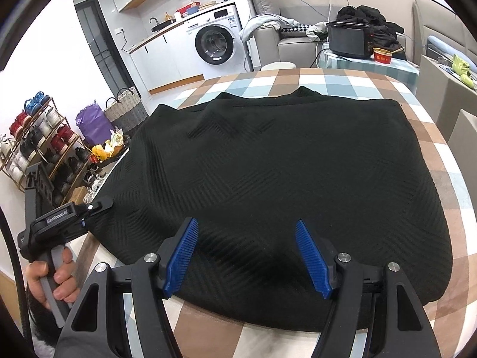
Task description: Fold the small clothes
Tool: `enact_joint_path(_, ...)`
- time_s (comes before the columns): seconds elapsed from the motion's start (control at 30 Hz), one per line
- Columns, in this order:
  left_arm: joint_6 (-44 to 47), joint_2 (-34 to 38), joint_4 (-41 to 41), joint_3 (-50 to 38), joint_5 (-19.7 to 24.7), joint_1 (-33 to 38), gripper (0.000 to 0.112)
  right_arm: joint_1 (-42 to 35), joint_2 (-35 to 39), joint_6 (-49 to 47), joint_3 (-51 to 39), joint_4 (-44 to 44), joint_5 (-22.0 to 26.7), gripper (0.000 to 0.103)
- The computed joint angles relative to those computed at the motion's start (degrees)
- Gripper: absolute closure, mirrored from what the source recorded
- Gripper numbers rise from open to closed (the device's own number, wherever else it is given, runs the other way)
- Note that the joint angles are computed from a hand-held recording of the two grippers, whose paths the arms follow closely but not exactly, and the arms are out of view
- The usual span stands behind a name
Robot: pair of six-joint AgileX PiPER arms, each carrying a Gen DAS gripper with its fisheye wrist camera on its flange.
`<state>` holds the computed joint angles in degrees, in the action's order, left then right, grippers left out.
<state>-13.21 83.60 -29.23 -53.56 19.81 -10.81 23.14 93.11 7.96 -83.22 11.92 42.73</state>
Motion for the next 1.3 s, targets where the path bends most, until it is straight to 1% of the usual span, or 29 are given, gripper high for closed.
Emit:
enact_joint_path(0.07, 1.7, 2.7, -0.6, -2.0, -1.2, -1.1, 0.069, 0.0, 0.1, -0.1, 0.0, 0.5, -0.1, 0.034)
enact_joint_path(0.1, 1.2, 3.5, 0.3, -2.9, -0.9, -1.6, 0.076, 0.2, 0.2, -0.1, -0.1, 0.6, -0.1, 0.034)
enact_joint_path(0.13, -0.8, 4.6, 3.5, -4.2, -0.7, -2.3, 0.085, 0.5, 0.7, -0.1, -0.5, 0.5, -0.1, 0.034)
enact_joint_path(0.17, -2.3, 4.9, 6.6, -5.0, -0.5, -2.7, 0.090, 0.5, 1.3, -0.4, -1.0, 0.5, 0.0, 0.034)
enact_joint_path(0.2, -2.4, 4.8, 7.5, -5.2, -0.4, -2.6, 0.092, 0.9, 2.1, -0.6, -1.8, 0.4, 0.3, 0.034)
enact_joint_path(0.23, -0.9, 4.2, 6.0, -4.7, -0.6, -2.2, 0.095, 1.2, 2.6, -0.7, -2.2, 0.5, 0.3, 0.034)
enact_joint_path(0.3, 2.2, 2.0, 2.7, -2.7, -1.0, -0.7, 0.096, 1.8, 4.2, -1.1, -3.7, 1.0, 0.3, 0.034)
enact_joint_path(0.33, 1.6, 1.1, 3.6, -2.1, -0.8, -0.4, 0.096, 2.2, 4.9, -1.0, -4.3, 0.8, 0.3, 0.034)
enact_joint_path(0.43, -6.3, -1.6, 11.2, -0.4, -0.3, -0.1, 0.096, 3.0, 6.4, -0.9, -5.5, 0.1, 0.5, 0.034)
enact_joint_path(0.57, -8.1, -2.4, 12.6, -0.5, -0.1, 0.8, 0.096, 4.2, 8.6, 0.1, -6.9, -1.4, 0.2, 0.034)
enact_joint_path(0.63, -11.7, -2.2, 16.8, -1.8, 0.4, -0.3, 0.096, 5.4, 9.4, 1.3, -7.5, -3.0, -0.1, 0.034)
enact_joint_path(0.73, -15.3, -3.1, 22.0, -2.8, 1.0, -1.6, 0.096, 8.0, 9.7, 2.4, -7.5, -5.7, -1.3, 0.038)
enact_joint_path(0.77, -16.8, -2.9, 24.1, -3.6, 1.0, -2.2, 0.096, 9.4, 10.0, 0.9, -7.8, -7.0, -1.7, 0.043)
enact_joint_path(0.8, -16.0, -3.5, 24.0, -4.0, 1.5, -2.0, 0.096, 10.1, 10.2, -0.1, -8.1, -7.5, -2.0, 0.046)
enact_joint_path(0.83, -16.4, -3.7, 24.7, -4.5, 1.7, -2.4, 0.096, 10.8, 10.7, -0.9, -8.5, -7.6, -1.7, 0.054)
enact_joint_path(0.87, -16.8, -3.6, 25.5, -5.2, 1.8, -2.7, 0.096, 11.0, 11.7, -2.0, -9.8, -6.9, -0.2, 0.066)
enact_joint_path(0.93, -16.4, -3.7, 25.9, -7.0, 2.9, -3.1, 0.096, 11.0, 13.2, -3.3, -10.8, -5.4, 1.6, 0.075)
enact_joint_path(1.0, -16.5, -3.0, 27.3, -9.7, 3.8, -3.9, 0.096, 10.4, 12.5, -4.5, -9.1, -3.3, 0.2, 0.075)
enact_joint_path(1.1, -15.8, -1.3, 28.6, -14.8, 5.4, -5.7, 0.096, 8.2, 11.4, -7.4, -7.7, 2.3, 0.2, 0.075)
enact_joint_path(1.13, -14.8, 0.0, 28.7, -17.8, 6.4, -6.6, 0.096, 7.8, 10.6, -7.6, -6.9, 3.1, -0.1, 0.075)
enact_joint_path(1.23, -12.2, 4.4, 29.5, -26.2, 8.5, -10.0, 0.096, 5.8, 6.0, -6.3, -2.6, 2.9, -1.8, 0.074)
enact_joint_path(1.3, -8.2, 8.5, 27.9, -32.9, 10.1, -12.3, 0.096, 3.8, 2.4, -4.4, 0.8, 1.7, -2.7, 0.074)
